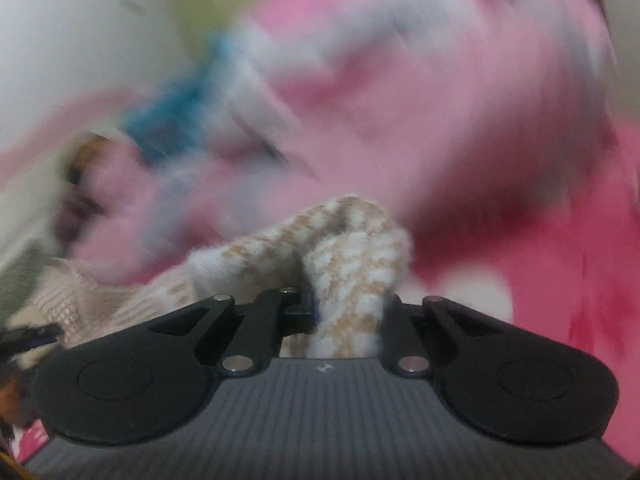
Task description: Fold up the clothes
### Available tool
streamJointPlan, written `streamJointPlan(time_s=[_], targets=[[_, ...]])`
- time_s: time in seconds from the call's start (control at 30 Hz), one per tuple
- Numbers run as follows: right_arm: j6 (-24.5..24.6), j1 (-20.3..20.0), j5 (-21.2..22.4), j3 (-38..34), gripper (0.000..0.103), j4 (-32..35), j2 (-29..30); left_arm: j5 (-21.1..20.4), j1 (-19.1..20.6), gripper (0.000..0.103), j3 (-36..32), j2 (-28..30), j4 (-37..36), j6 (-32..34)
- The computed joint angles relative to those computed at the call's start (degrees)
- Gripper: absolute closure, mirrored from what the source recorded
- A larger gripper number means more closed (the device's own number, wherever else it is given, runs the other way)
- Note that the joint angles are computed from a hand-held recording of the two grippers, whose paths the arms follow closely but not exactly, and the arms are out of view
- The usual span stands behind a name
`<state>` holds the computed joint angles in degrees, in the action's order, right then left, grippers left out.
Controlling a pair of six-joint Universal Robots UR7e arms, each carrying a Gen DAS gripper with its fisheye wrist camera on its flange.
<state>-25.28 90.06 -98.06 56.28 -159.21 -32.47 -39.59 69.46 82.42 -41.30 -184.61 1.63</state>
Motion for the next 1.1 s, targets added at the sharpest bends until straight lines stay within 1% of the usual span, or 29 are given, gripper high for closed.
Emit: streamJointPlan(time_s=[0.03, 0.07, 0.1, 0.2, 0.23, 0.27, 0.3, 0.33, 0.37, 0.4, 0.43, 0.47, 0.5, 0.57, 0.6, 0.63, 0.7, 0.73, 0.8, 0.87, 0.93, 1.0, 1.07, 1.1], targets=[[3.2, -0.7, -3.7, -1.4, 0.083, 2.7, 1.6, 0.3, 0.9, 0.041, -0.8, 1.2, 1.9, -1.3], [5.9, -1.2, -7.0, -1.0, 0.081, 3.7, 2.1, -0.1, 1.8, 0.041, -1.3, 1.9, 3.8, -2.7], [7.4, -1.8, -8.2, 0.1, 0.081, 3.7, 1.9, -1.2, 2.4, 0.041, -0.8, 1.8, 4.7, -3.4], [6.9, -3.8, -4.1, 8.1, 0.079, 0.0, -2.9, -1.7, 2.2, 0.041, 2.8, 0.6, 2.4, -1.1], [6.9, -3.9, -3.3, 10.7, 0.075, -0.8, -5.1, -1.2, 1.6, 0.041, 4.9, -0.2, -0.2, 1.3], [6.9, -4.1, -2.4, 13.2, 0.068, -1.5, -7.3, -1.0, 0.8, 0.039, 7.1, -1.2, -2.5, 3.1], [6.3, -4.2, -1.7, 16.4, 0.064, -2.9, -9.8, -1.0, -0.2, 0.038, 9.7, -2.5, -4.5, 4.4], [4.7, -4.0, -1.6, 18.2, 0.058, -3.7, -11.5, -1.1, -1.2, 0.035, 12.2, -3.8, -6.3, 5.7], [2.5, -4.2, -0.1, 19.3, 0.054, -6.5, -12.1, -1.3, -2.3, 0.034, 14.7, -5.0, -7.7, 6.6], [0.1, -4.1, -0.2, 22.8, 0.053, -7.2, -14.8, -1.7, -3.4, 0.034, 17.1, -6.3, -8.1, 7.1], [-2.4, -4.0, 0.2, 25.6, 0.049, -8.7, -16.9, -2.1, -4.6, 0.033, 19.5, -7.6, -8.4, 7.4], [-5.0, -3.4, -0.1, 26.3, 0.044, -8.7, -17.6, -2.6, -5.7, 0.031, 21.6, -8.7, -8.6, 7.6], [-7.7, -2.9, -0.5, 28.4, 0.041, -9.4, -19.0, -3.5, -6.5, 0.029, 23.6, -9.4, -8.5, 7.5], [-12.6, -2.1, -2.5, 35.9, 0.029, -12.2, -23.1, -5.4, -8.2, 0.028, 27.3, -10.8, -8.2, 7.3], [-14.2, -2.1, -3.5, 39.5, 0.025, -13.5, -24.9, -6.1, -8.9, 0.028, 28.9, -11.1, -8.1, 7.2], [-15.1, -2.2, -3.9, 42.8, 0.02, -14.6, -26.6, -6.6, -9.6, 0.028, 29.9, -10.9, -8.0, 7.2], [-14.4, -2.9, -4.7, 47.0, 0.019, -13.3, -29.2, -7.5, -11.0, 0.027, 31.7, -10.4, -7.6, 7.3], [-13.3, -3.3, -5.3, 48.3, 0.019, -12.6, -29.9, -7.9, -11.7, 0.027, 32.6, -10.0, -7.4, 7.3], [-10.5, -4.4, -4.9, 50.0, 0.019, -10.2, -31.2, -8.5, -13.1, 0.027, 34.0, -9.4, -6.6, 7.3], [-8.2, -5.4, -3.1, 49.9, 0.018, -6.4, -31.6, -7.1, -14.8, 0.028, 34.4, -8.9, -4.3, 7.7], [-7.1, -5.6, -2.6, 49.6, 0.018, -4.7, -31.5, -3.9, -16.7, 0.028, 35.7, -8.7, -7.0, 10.3], [-5.9, -5.7, -1.8, 48.4, 0.018, -3.8, -30.8, -0.2, -18.7, 0.028, 37.7, -10.3, -10.1, 13.0], [-3.9, -6.0, -0.2, 46.7, 0.018, -3.0, -30.0, 3.5, -20.3, 0.028, 39.6, -13.5, -11.0, 13.8], [-2.8, -6.3, 1.0, 45.9, 0.018, -2.6, -29.6, 6.1, -21.3, 0.028, 40.7, -15.1, -11.5, 13.9]])
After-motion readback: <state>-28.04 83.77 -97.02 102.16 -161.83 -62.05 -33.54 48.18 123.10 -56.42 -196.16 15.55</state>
